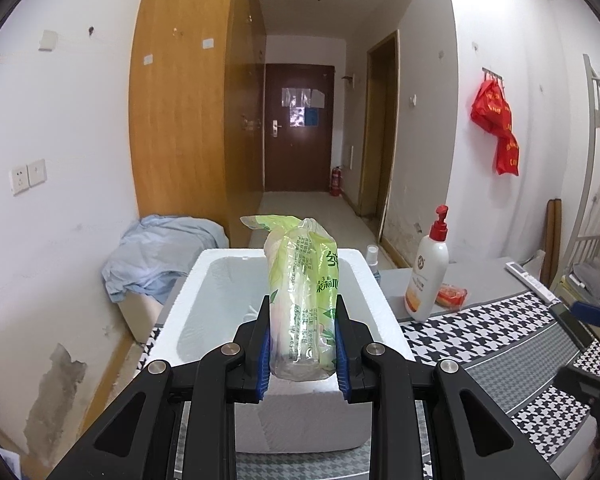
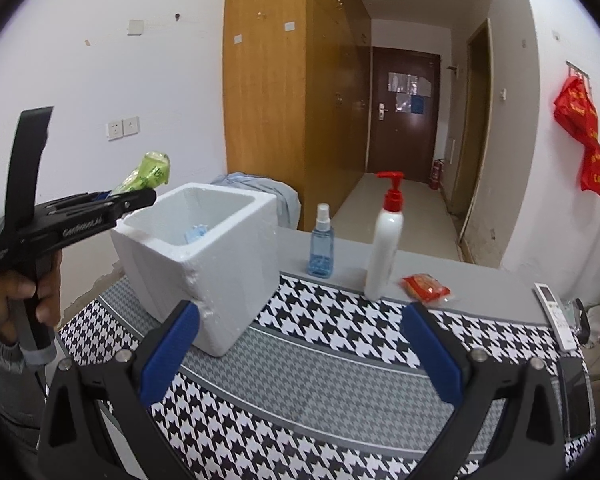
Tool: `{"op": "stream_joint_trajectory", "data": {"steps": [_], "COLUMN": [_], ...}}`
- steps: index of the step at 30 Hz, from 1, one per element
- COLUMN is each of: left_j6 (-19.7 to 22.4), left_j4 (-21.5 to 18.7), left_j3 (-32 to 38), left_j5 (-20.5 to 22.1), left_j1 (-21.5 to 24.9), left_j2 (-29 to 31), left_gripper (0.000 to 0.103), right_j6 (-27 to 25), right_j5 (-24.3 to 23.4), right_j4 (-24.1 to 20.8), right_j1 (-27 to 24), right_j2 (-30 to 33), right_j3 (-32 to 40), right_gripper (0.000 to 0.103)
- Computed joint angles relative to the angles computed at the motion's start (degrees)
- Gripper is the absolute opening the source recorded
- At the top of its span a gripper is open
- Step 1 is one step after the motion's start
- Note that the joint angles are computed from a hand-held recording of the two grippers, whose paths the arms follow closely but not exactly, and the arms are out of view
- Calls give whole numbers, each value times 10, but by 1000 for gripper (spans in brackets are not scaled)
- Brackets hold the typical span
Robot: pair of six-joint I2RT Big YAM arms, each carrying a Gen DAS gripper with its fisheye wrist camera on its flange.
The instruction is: Organize soft objects
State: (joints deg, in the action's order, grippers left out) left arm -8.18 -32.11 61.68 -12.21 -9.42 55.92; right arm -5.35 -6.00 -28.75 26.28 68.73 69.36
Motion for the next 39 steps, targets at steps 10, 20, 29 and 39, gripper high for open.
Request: {"op": "stream_joint_trajectory", "data": {"steps": [10,20,29,39], "left_j6": [1,-4,-1,-11], "left_j4": [-2,-5,6,-10], "left_j3": [23,42,30,16], "left_j5": [-6,-1,-38,-76], "left_j1": [1,4,-21,-64], "left_j2": [38,69,47,10], "left_gripper": [27,81,101,102], "right_j6": [9,28,37,29], "right_j5": [7,14,15,2], "right_j4": [2,9,5,-2], "right_j1": [-13,-37,-49,-61], "right_j2": [-38,-86,-115,-151], "right_j3": [-43,-84,-103,-122], "right_gripper": [103,103,103,103]}}
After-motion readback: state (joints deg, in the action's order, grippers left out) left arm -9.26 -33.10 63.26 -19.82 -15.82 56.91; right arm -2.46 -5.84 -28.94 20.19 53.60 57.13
